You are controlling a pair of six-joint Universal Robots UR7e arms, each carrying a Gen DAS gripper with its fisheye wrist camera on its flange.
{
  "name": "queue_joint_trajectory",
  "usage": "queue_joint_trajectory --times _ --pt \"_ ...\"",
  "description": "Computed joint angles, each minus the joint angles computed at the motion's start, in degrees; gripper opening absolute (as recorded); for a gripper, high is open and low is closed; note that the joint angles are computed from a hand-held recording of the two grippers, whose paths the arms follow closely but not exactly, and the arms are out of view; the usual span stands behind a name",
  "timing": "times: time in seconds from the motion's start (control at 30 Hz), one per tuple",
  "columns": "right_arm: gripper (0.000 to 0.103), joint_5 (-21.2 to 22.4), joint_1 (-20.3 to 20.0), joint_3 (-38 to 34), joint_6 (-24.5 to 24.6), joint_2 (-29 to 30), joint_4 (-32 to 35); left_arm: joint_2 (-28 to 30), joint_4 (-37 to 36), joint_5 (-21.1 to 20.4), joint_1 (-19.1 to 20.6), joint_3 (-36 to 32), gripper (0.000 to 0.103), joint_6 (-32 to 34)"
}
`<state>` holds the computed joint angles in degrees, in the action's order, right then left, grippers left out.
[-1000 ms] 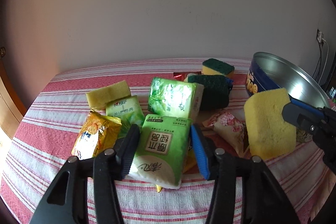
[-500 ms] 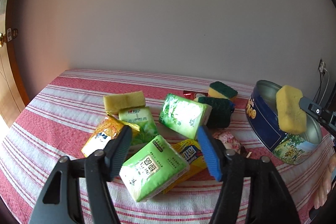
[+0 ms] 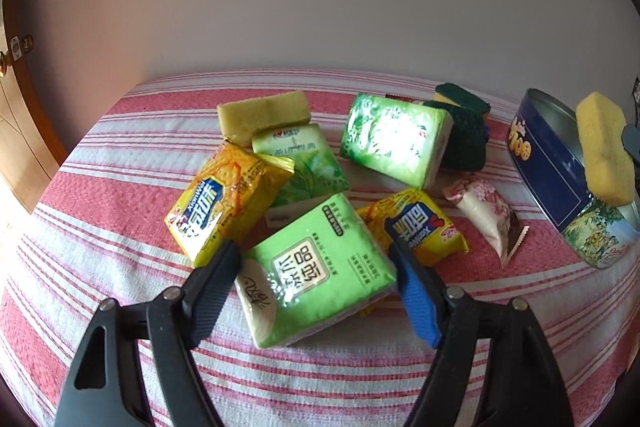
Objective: Organize objects
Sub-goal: 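Grasp the green tissue pack with the left gripper while the right gripper holds the sponge, then carry the tissue pack and sponge over the tin with both grippers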
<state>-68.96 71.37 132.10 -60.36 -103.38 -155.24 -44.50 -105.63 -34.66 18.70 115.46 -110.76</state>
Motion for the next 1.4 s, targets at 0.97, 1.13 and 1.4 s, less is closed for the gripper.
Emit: queue_joint_trajectory --times 0.97,1.13,1.4 --pt "0.017 3.1 -1.8 -1.4 -2.5 -2.3 6.0 -4.8 2.2 -3.1 -5.1 6.8 0.032 -17.2" --pt "0.017 2.8 -1.8 -1.0 -3.2 -2.4 5.6 -3.1 10.3 -1.4 -4.5 2.6 0.026 -18.0" --pt "0.017 5.1 -2.8 -2.8 -1.7 -2.6 8.0 -2.0 11.3 2.0 -5.9 1.4 0.023 -20.8"
